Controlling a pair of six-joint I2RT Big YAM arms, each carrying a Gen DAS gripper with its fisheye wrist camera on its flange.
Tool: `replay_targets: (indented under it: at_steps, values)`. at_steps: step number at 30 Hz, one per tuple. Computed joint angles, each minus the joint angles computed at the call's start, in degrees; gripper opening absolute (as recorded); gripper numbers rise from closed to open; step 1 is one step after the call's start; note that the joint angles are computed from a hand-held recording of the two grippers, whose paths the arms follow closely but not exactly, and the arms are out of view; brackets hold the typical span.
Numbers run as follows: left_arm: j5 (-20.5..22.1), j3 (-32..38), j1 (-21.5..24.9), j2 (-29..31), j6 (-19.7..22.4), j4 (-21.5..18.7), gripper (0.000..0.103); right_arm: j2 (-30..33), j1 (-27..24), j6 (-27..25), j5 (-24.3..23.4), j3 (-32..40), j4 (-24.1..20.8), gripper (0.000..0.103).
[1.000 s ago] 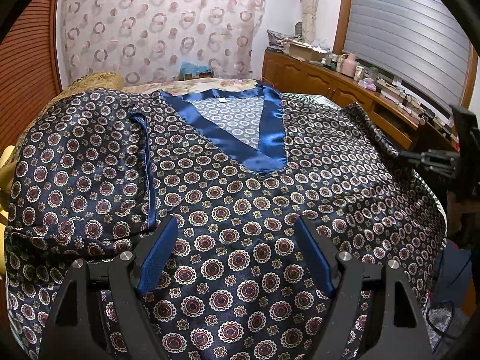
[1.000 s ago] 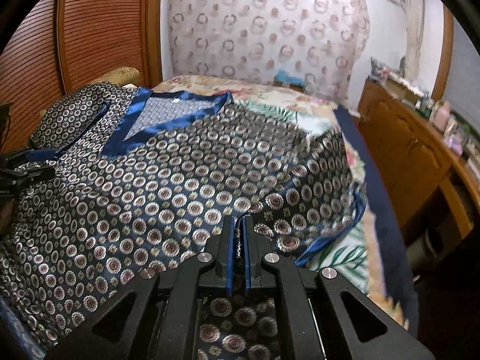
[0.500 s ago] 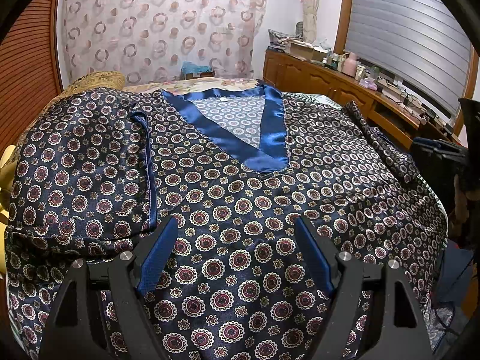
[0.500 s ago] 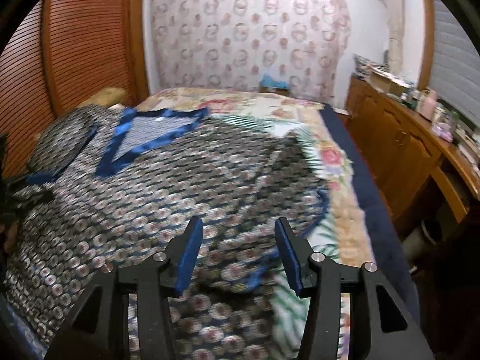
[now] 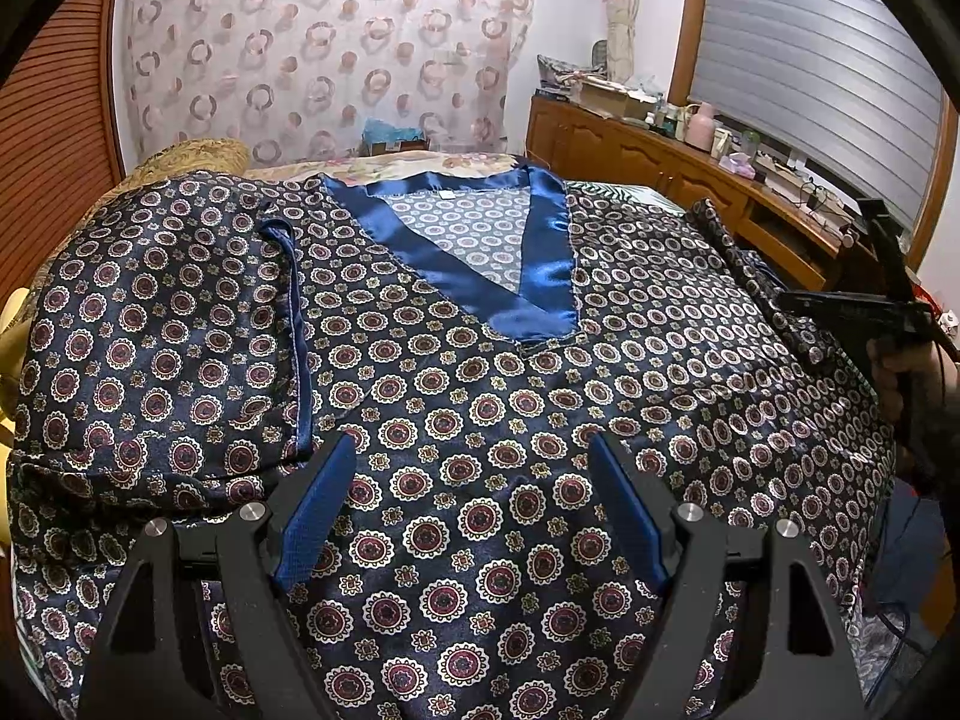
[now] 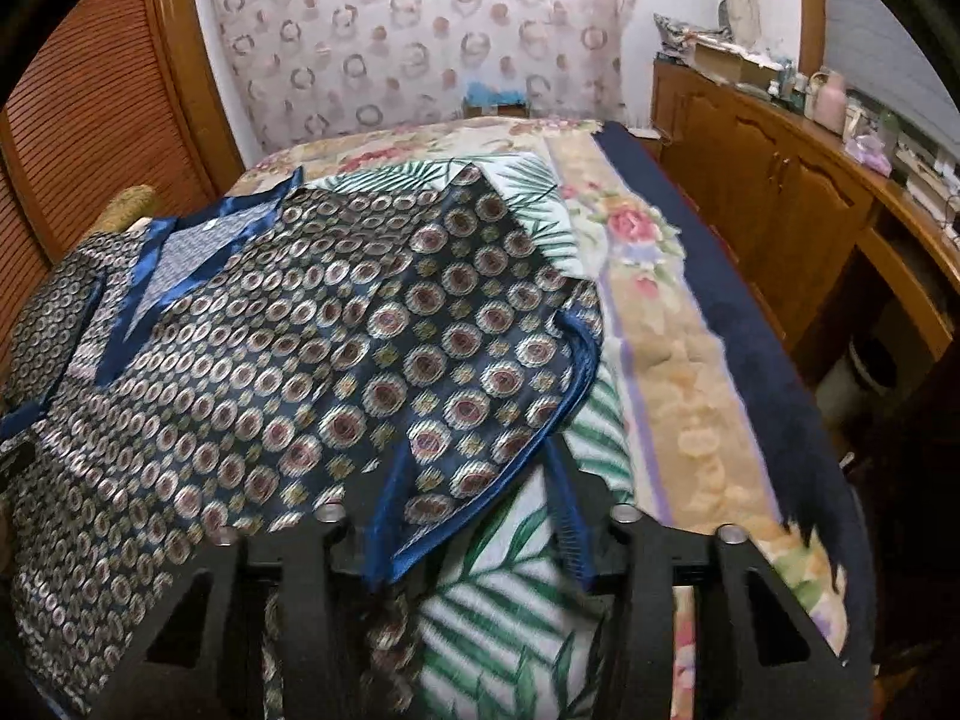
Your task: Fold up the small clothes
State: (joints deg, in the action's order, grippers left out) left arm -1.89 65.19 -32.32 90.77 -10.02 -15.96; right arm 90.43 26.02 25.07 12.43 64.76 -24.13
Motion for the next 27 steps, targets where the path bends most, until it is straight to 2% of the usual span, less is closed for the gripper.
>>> replay_targets:
  at_steps: [1,3,6,12,17,23,25,27]
  values:
    - [-0.03,0.04,0.00,-0.01,0.03,-0.08,0.080,0.20,-0.12,0.22,0.74,0.57,-0.57,0.031]
    - [0.00,0.08,-0.08,0.03,-0.05,-0.14,0.080,0.67,-0.49,0.53,1.08,1.50,-1.28,0.011]
    - [-0.05,0.09,-0.15,0.03,-0.14,-0.10,0.080,1.81,-0.79,0.16,0.70,2.83,-0.85,0.003]
    - [-0.03,0.15,-0.07,0.06,-0.17,-0.13,0.080,4.39,1.10,-2.51,0.78,6.83,1.50,0.002]
    - [0.16,0.07,0.10,0.06,-0.45,0.05,0.080,6.34,3.87,-6.37,1.03,11.16,0.80,0.002]
    - [0.16,-0.17,0.13,-0.15,-0.58,0.15,0.080,7.96,5.18,-9.09,-1.56,13.66,1.76,0.002]
    - [0.23,-0.20,0.18,-0.18,-0.64,0.24,0.080,8.42,5.41,-9.28,-2.48,14.66,0.74,0.006]
    - [0.30,-0.29,0.21,-0.26,-0.74,0.36,0.080,9.45,4.63,-10.26,-2.74,15.64,0.07,0.022]
